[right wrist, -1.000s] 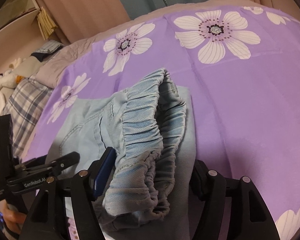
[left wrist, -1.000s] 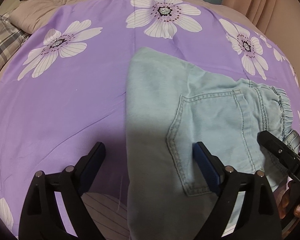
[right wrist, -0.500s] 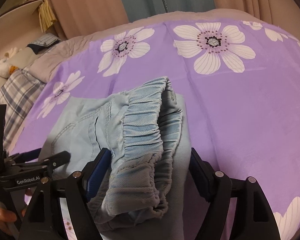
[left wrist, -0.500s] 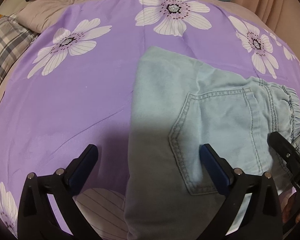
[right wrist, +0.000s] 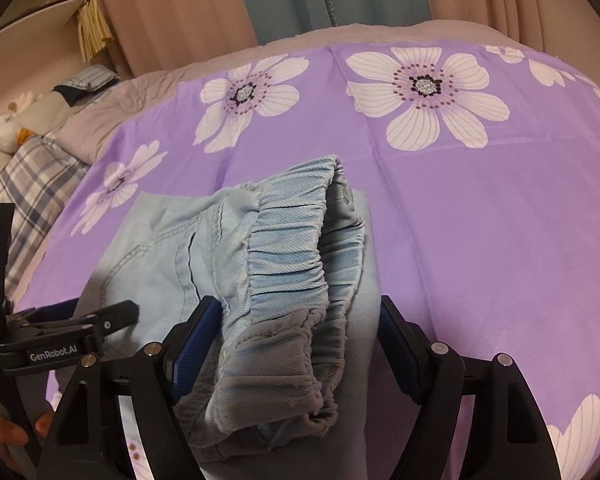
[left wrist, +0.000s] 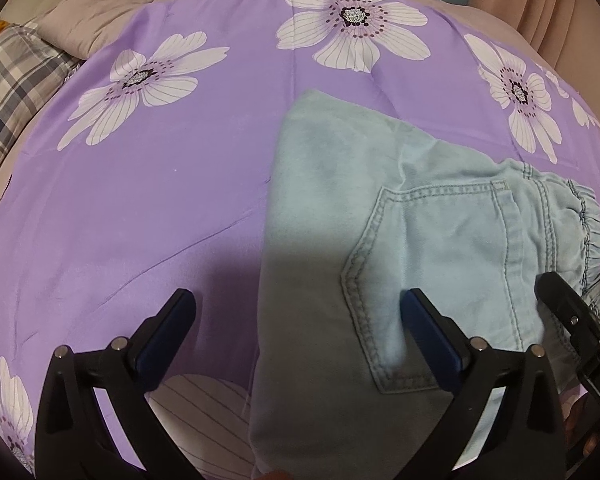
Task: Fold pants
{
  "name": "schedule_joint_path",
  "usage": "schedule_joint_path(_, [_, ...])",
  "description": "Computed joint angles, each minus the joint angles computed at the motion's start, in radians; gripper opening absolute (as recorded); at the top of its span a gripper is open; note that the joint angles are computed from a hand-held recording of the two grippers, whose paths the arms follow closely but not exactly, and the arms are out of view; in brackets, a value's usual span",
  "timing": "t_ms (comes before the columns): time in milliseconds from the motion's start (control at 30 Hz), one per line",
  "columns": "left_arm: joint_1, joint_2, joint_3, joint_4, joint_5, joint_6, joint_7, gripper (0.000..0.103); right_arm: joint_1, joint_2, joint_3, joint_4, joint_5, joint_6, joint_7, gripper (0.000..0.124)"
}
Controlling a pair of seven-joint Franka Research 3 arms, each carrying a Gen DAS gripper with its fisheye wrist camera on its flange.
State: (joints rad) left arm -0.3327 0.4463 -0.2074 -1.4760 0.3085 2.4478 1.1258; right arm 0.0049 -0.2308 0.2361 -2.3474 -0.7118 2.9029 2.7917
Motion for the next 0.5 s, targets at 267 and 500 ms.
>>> schedule_joint_path(267, [-0.015, -0.017, 0.012, -0.008, 0.037, -0.006, -0.021, 0.102, 0.005, -0.007, 0.002, 0.009, -0.017, -0.032, 0.005, 0.079])
schedule_joint_path(500, [-0.016, -0.082, 0.013, -0.061, 0.077, 0.018, -0.053, 0.102, -0.010, -0.069, 0.017, -0.009, -0.066, -0.060, 0.057, 0.080])
